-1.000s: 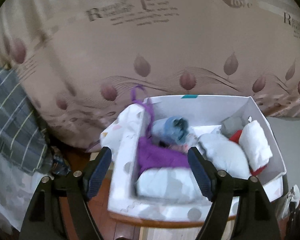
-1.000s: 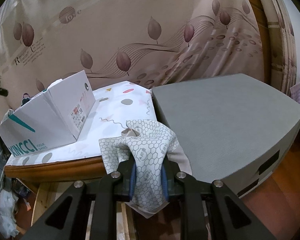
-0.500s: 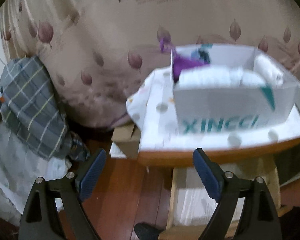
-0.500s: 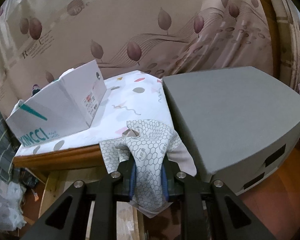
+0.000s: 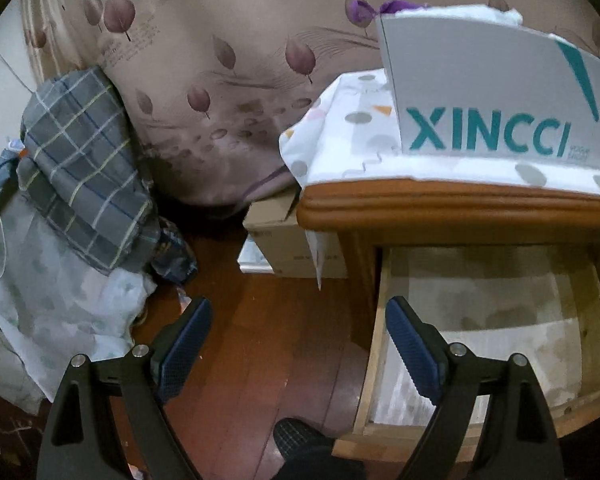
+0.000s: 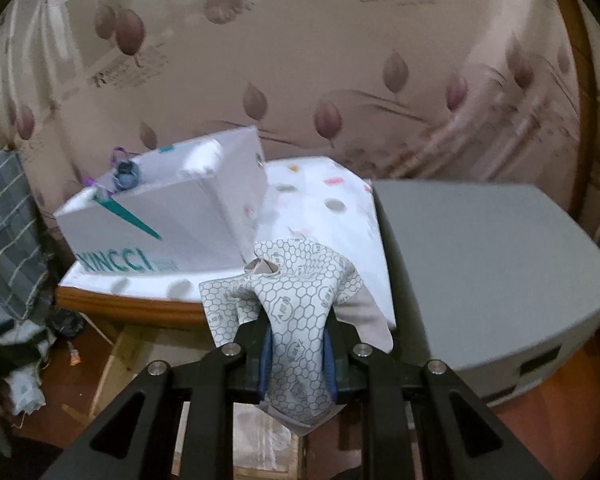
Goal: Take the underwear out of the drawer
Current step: 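Withdraw the left tool from the box while the right tool holds the grey underwear, then carry the grey underwear into the white box and open the right tool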
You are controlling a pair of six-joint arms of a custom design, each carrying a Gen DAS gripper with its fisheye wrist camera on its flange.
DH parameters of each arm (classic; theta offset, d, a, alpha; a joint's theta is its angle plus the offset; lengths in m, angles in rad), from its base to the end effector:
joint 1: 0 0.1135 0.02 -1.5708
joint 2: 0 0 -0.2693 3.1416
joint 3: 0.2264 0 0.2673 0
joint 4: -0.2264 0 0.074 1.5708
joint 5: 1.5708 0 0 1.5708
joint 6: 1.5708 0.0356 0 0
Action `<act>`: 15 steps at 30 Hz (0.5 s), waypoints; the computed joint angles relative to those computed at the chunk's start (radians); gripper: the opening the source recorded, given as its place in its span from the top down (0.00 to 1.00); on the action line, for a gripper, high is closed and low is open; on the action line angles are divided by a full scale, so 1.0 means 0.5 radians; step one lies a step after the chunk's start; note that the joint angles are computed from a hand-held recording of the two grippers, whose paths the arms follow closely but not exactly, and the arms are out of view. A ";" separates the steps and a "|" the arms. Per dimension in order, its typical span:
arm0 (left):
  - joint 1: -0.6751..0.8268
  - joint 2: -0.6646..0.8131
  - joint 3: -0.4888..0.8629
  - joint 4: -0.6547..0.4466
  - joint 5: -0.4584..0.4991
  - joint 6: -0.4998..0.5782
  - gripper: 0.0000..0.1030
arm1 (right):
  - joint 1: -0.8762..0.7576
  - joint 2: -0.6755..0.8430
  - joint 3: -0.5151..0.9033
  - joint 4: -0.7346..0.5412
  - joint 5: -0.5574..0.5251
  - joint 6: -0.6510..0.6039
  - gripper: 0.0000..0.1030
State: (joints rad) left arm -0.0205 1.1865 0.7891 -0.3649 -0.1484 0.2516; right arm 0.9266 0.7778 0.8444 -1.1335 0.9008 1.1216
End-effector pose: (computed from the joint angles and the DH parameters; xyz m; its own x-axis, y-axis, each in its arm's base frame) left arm 0.2615 -0.0001 0.2423 -0.6903 0.2604 -0.6751 0.0880 0.9563 0.2790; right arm 0.1007 0.0875 0.2955 -0.4709 0.3045 -0.8280 0.3568 0.9241 0.1369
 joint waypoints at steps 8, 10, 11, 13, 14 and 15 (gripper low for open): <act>0.066 0.077 -0.041 0.046 0.137 -0.146 0.16 | -0.209 0.275 0.550 0.153 -0.096 -0.639 0.80; 0.093 0.086 -0.061 0.074 0.137 -0.162 0.16 | -0.260 0.378 0.677 0.206 -0.123 -0.786 0.80; 0.108 0.095 -0.063 0.073 0.143 -0.171 0.16 | -0.282 0.434 0.739 0.232 -0.139 -0.848 0.80; 0.150 0.134 -0.039 0.055 0.187 -0.202 0.16 | -0.329 0.560 0.877 0.289 -0.175 -0.986 0.80; 0.164 0.147 -0.034 0.055 0.197 -0.214 0.16 | -0.362 0.611 0.930 0.319 -0.198 -1.047 0.80; 0.164 0.148 -0.038 0.067 0.178 -0.212 0.16 | -0.388 0.656 0.978 0.342 -0.217 -1.094 0.80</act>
State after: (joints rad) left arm 0.0617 1.2603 0.7703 -0.3317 -0.0594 0.1454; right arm 0.7327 1.1060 1.3333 -0.9625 0.7923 0.5747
